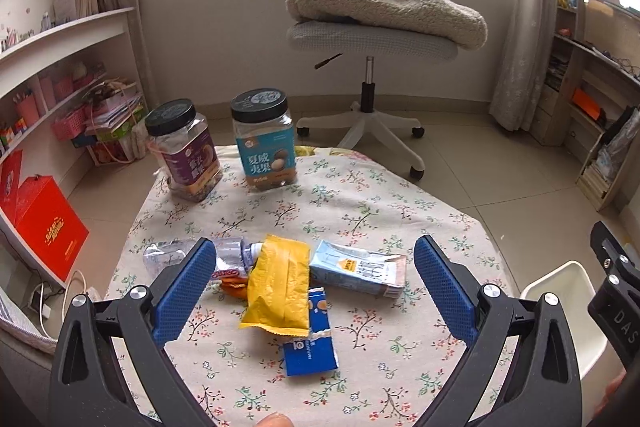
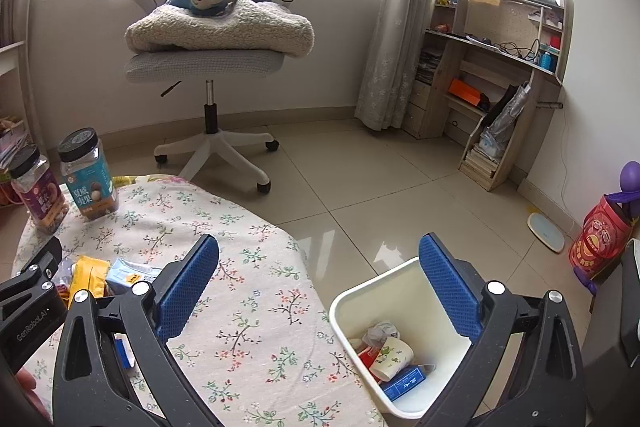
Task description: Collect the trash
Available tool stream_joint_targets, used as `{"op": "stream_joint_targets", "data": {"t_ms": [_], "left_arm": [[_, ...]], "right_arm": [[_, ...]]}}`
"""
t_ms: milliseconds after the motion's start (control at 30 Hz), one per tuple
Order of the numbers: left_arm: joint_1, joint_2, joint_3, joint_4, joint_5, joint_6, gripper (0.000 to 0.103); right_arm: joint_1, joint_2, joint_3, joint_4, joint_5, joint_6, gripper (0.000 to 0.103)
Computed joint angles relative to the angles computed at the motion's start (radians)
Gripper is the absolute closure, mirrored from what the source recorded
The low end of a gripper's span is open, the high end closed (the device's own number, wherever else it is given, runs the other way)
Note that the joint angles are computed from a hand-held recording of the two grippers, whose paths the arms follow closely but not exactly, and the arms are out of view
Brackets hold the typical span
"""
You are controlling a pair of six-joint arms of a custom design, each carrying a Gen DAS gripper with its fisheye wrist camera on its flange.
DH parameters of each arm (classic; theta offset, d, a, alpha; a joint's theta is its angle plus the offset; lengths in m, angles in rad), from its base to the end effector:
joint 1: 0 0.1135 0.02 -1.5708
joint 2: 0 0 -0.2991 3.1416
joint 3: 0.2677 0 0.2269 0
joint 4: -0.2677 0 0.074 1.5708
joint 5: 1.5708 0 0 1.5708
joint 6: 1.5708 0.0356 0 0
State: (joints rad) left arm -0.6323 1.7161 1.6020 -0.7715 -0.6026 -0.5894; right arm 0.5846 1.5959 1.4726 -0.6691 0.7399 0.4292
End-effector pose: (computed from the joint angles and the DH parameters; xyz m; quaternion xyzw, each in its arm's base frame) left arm 0.2966 -0.1923 0.3642 -0.0804 0.9014 0.0450 0.4231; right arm 0.2822 0.1579 0.3737 0.0698 0.8707 -0.1207 0.4717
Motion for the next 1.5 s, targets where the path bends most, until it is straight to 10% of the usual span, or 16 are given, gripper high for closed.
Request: {"op": "stream_joint_targets", "data": {"t_ms": [467, 867, 1100, 1500], "left_arm": [[0.405, 0.042, -0.12, -0.026, 0.482, -0.068, 0.007], [0.304, 0.261, 0.026, -0.065, 0.428, 0.011, 0.007], [0.306, 0.245, -0.013, -0.07, 0.498, 0.123, 0.069], [0.374, -0.044, -0.191, -0.021, 0.544, 0.134, 0.071]], "right_arm": [[0.024, 0.178, 0.193, -0.097, -0.207, 0.117, 0.007], [-0.058, 0.176, 0.193, -0.132, -0.318, 0.17, 0.007], [-0.075, 0.213, 0.215, -0.159, -0.434, 0.182, 0.007], [-0.009, 0.405, 0.324, -0.222, -0.641, 0.214, 0.007]]}}
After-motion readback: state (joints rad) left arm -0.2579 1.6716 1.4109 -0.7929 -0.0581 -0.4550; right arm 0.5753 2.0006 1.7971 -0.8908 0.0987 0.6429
